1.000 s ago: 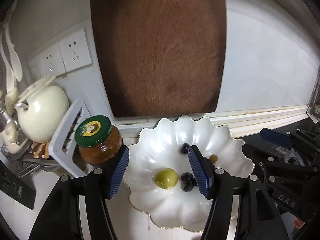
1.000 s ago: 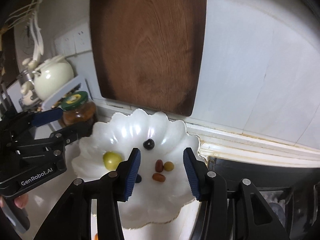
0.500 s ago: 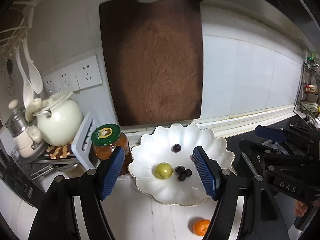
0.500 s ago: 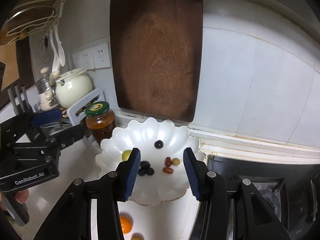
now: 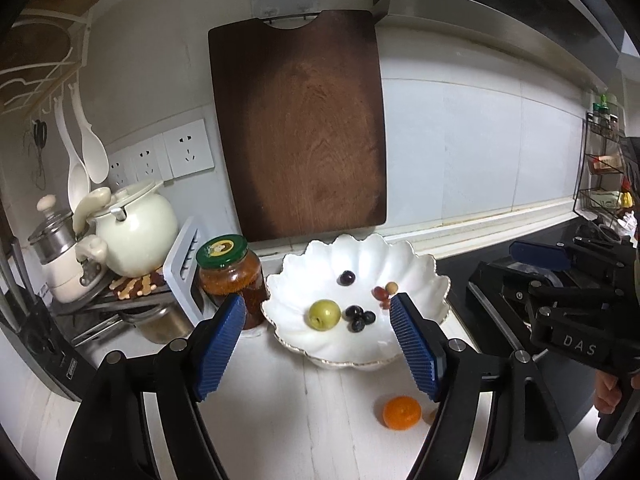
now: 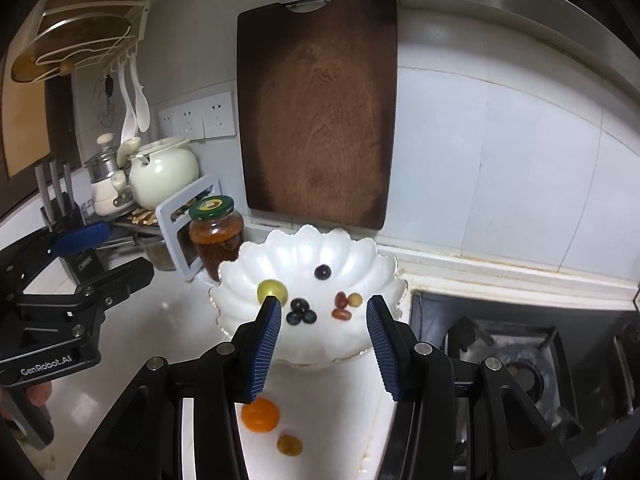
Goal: Organize fruits
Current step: 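Move both tools back toward the orange and small yellow-brown fruit on the counter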
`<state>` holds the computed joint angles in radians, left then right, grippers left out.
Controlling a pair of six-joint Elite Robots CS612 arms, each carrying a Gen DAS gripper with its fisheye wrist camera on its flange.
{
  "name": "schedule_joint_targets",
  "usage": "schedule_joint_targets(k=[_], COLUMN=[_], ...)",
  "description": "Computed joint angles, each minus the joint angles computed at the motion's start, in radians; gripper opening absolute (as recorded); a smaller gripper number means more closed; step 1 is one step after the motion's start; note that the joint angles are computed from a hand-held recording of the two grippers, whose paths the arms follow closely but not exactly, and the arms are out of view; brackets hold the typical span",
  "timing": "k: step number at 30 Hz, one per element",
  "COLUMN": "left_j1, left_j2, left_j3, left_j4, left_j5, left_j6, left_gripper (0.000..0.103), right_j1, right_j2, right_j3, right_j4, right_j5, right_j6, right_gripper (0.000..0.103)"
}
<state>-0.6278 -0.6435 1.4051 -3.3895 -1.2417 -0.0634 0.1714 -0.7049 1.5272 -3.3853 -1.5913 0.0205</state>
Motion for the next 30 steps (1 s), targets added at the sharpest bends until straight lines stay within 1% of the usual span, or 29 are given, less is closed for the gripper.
schedule_joint_targets(k=[3,6,10,17,30], left_j1=[-0.005,-0.007,-0.007,-0.008,0.0], left_j2=[-0.003,-0.006,-0.008,-0.004,0.022], left_j3=[0.021,0.04,0.06,0.078,0.074], left_j4=[-0.024,-0.03,-0.027,-0.01,0.019], left_j5=[0.011,-0.001,-0.02,-0.055,-0.131], left_j6=[0.018,0.026,0.023,0.04,0.118], left_gripper=[0.074,0.075,0.074,0.074,0.074], right_j1=[0.003,0.007,0.01,0.011,0.012], right_j2=[-0.006,-0.009,-0.014,-0.012,-0.001], right_j3=[0.018,0.032,0.048,0.064,0.067], right_j4=[-0.004,-0.001,0.029,0.091,0.206], right_j5=[-0.003,-0.01,-0.004,0.017,0.044], right_j6=[0.006,-0.003,-0.006,0.01,0.0], right_gripper=[0.046,0.046,0.046,0.046,0.046])
